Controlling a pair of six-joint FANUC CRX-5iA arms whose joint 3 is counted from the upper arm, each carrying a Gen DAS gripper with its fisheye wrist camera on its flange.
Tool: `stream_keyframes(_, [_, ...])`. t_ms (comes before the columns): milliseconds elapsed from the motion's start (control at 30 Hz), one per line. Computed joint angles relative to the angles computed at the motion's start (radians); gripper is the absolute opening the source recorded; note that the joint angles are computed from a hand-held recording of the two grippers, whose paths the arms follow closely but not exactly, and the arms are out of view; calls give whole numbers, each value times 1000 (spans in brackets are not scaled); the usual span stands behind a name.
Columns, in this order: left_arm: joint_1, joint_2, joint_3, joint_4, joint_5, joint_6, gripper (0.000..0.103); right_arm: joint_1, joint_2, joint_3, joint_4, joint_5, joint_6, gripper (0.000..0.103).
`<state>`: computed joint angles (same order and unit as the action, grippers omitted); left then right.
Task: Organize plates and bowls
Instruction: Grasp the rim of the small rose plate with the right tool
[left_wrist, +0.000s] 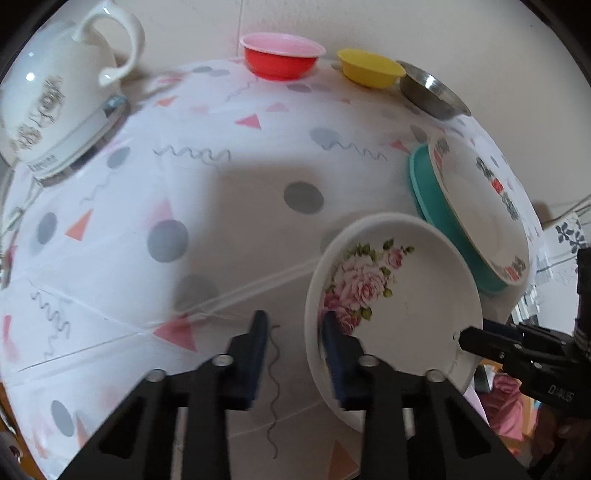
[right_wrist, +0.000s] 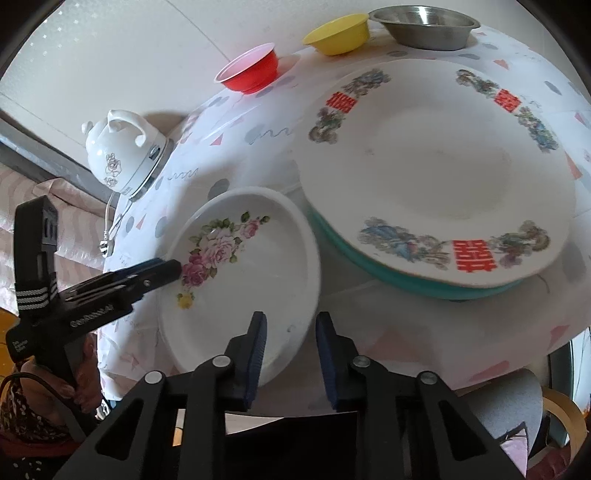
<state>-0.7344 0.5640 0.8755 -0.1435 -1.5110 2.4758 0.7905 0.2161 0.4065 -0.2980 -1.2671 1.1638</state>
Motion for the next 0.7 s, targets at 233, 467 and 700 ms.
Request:
stream_keyframes(233, [8,-19,-37,11,32,-16,16,22,21,19,35,7,3,21])
stream_keyframes(467, [37,-70,-127,30,87,36,17,42,73,68,52,16,33,21])
stream_keyframes(700, [33,-59,-114,19,88,31,19,41,86,80,44,10,46,21])
